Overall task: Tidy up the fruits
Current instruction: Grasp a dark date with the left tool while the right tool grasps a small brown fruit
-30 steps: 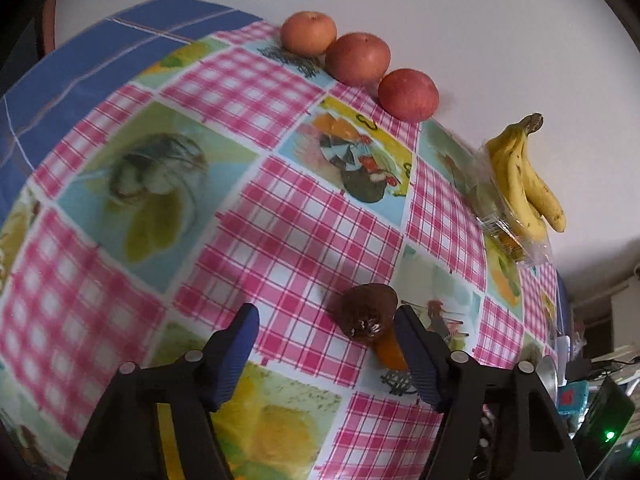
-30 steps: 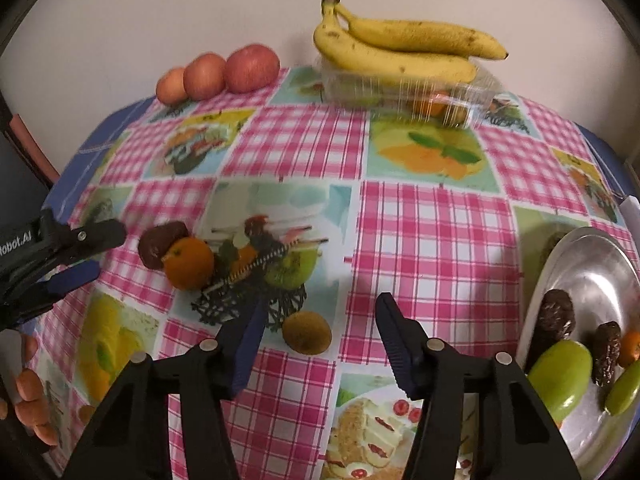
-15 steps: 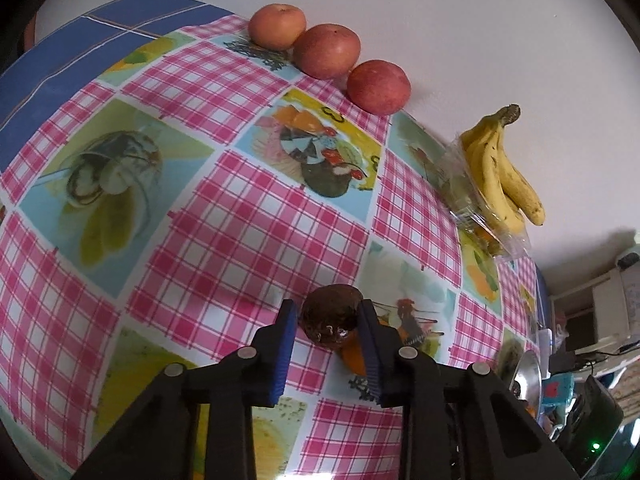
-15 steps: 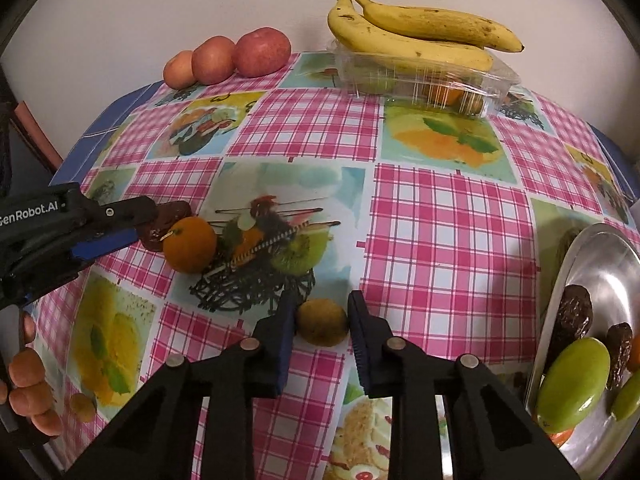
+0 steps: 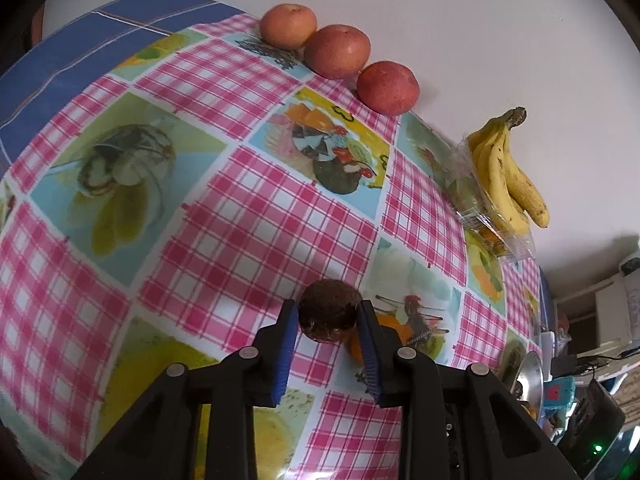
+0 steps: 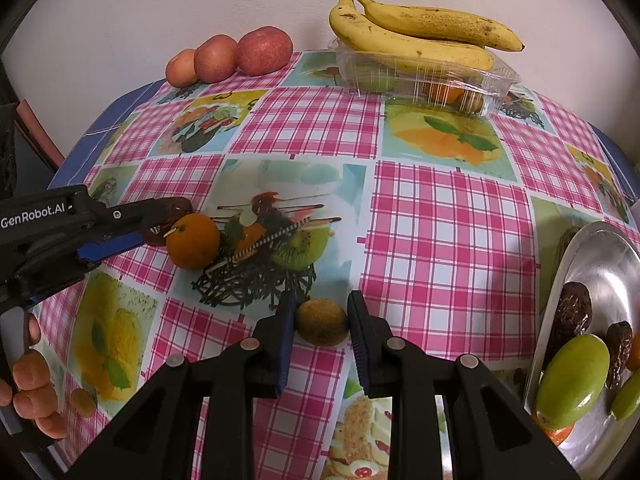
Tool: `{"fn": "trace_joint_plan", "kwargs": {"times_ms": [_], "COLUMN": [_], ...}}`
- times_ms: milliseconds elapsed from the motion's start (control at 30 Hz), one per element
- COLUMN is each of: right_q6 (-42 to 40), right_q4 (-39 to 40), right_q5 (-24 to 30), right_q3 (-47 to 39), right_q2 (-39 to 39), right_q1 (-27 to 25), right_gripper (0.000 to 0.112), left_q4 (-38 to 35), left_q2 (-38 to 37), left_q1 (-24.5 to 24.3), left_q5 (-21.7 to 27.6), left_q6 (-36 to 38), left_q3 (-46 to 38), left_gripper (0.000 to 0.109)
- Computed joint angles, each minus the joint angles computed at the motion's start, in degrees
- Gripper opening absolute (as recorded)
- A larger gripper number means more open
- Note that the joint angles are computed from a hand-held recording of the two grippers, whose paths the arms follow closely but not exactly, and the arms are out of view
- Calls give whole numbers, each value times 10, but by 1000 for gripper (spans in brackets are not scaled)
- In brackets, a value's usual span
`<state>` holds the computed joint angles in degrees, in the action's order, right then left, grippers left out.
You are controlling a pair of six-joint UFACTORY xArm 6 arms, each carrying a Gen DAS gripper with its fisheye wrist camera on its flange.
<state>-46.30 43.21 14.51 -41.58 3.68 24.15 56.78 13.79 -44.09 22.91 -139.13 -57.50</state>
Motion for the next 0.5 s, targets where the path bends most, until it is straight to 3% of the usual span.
{"fn": "trace_joint_plan", "kwargs": {"times_ms": [500], "right_q6": [32], "right_q4": [-15], "right_q5": [45], "right_q3": [85], "right_q2": [-128], "right_q1": [-38], "right_gripper": [27], "left_q4": [-87], "left_q2": [-52], "left_q1": [-92], "left_q5": [143], "left_q6": [65], "left_q3": [-20], "left_gripper": [32]}}
